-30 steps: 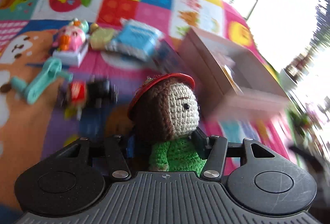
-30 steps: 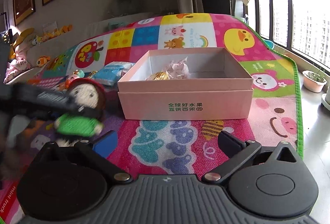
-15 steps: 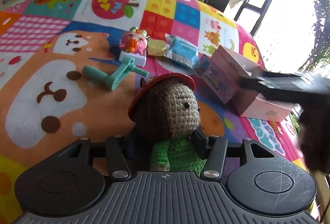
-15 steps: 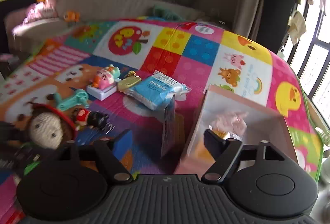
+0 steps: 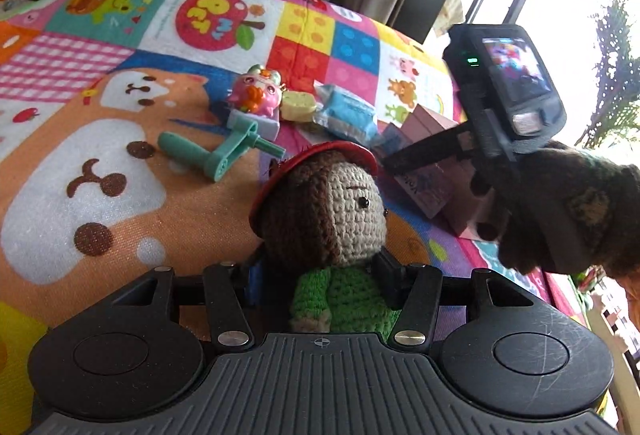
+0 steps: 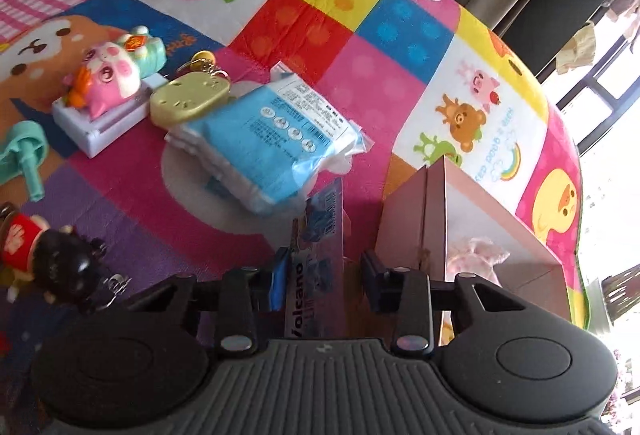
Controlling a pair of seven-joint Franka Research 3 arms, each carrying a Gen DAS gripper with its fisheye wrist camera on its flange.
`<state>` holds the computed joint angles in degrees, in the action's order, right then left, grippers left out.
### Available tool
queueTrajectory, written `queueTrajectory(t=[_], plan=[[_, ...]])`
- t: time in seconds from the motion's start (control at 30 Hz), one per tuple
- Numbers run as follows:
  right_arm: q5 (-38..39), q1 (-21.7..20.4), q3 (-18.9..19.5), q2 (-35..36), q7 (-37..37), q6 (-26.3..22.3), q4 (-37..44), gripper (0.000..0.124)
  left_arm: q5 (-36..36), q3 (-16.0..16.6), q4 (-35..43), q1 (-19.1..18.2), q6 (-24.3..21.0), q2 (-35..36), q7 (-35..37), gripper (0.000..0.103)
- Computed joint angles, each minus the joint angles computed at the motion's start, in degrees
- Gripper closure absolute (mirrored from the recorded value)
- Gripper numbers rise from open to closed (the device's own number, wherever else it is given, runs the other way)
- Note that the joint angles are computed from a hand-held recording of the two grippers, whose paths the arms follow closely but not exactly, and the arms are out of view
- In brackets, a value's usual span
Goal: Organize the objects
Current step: 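Grasp the Volcano toothpaste box with the right tool while the left tool holds the doll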
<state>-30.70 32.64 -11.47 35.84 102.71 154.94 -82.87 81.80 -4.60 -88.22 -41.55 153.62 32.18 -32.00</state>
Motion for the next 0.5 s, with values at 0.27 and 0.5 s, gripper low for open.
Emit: queueTrajectory(t=[0.27,0.5], plan=[[34.0,-17.1,19.7,-15.5,-24.5,-3.0,-17.3,0.097,1.6,0.1,-0.6,0.2,0.8,-0.3,-2.4,0.045],[50.8,-20.1,20.7,-26.4,-39.6,5.4,-33.9,0.08,1.7,-0.2,-0.5,0.4,0.7,-0.3,-2.6,0.045]])
